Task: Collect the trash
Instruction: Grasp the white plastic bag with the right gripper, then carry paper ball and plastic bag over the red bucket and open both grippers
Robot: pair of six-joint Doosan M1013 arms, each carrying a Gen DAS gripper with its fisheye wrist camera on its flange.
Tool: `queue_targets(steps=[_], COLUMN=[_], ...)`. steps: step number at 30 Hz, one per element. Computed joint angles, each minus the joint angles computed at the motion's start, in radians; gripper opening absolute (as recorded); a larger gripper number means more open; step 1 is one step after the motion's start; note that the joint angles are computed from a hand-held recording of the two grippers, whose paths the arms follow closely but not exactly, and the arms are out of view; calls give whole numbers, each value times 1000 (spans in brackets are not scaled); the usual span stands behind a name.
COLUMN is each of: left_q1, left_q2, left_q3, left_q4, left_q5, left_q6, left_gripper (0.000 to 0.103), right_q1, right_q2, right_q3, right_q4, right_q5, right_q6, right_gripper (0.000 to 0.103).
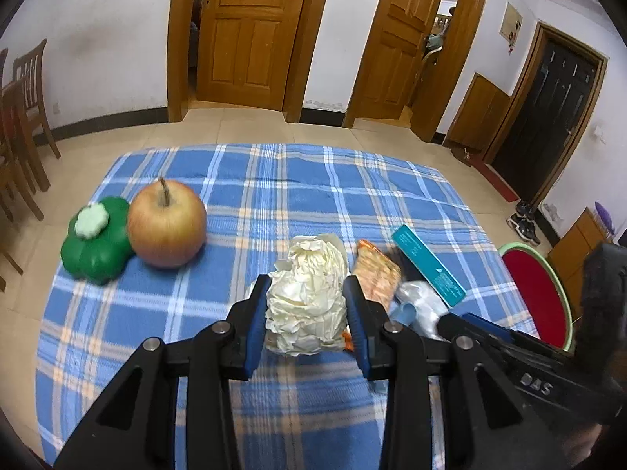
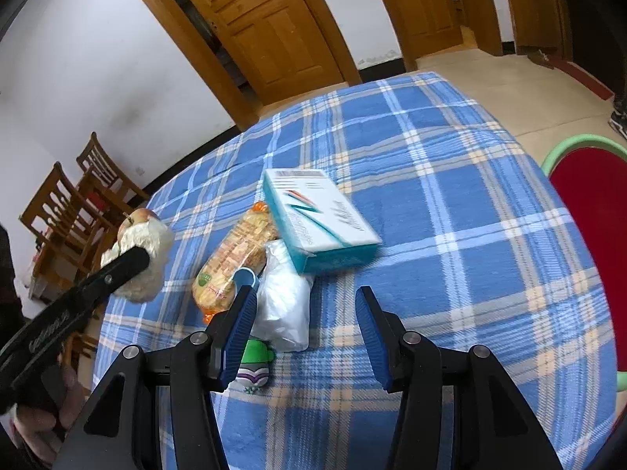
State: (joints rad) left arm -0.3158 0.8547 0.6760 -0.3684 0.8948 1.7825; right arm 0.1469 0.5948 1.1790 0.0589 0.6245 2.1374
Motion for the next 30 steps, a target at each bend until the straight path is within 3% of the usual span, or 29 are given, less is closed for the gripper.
queue_targets(steps=[4, 8, 11, 24, 30], left_q1=[1, 2, 3, 2, -6], left_q2=[-15, -36, -55, -133, -172], left_q3=[33, 74, 105, 220, 274], left_q4=[-18, -31, -36, -79, -110], left_q5=[7, 5, -6, -64, -86], left_q6=[0, -3, -6, 53, 96], left_gripper=[37, 37, 37, 37, 37], right_q1=[-10, -18, -14, 4, 11], right_q2=[12, 14, 12, -123, -195], right_q3=[-9, -7, -4, 165, 262], right_q4=[108, 228, 218, 225, 158], right_q5=[5, -13, -18, -100, -171], right_q6=[-82, -176, -173, -170, -78], right_gripper=[49, 29, 25, 24, 24])
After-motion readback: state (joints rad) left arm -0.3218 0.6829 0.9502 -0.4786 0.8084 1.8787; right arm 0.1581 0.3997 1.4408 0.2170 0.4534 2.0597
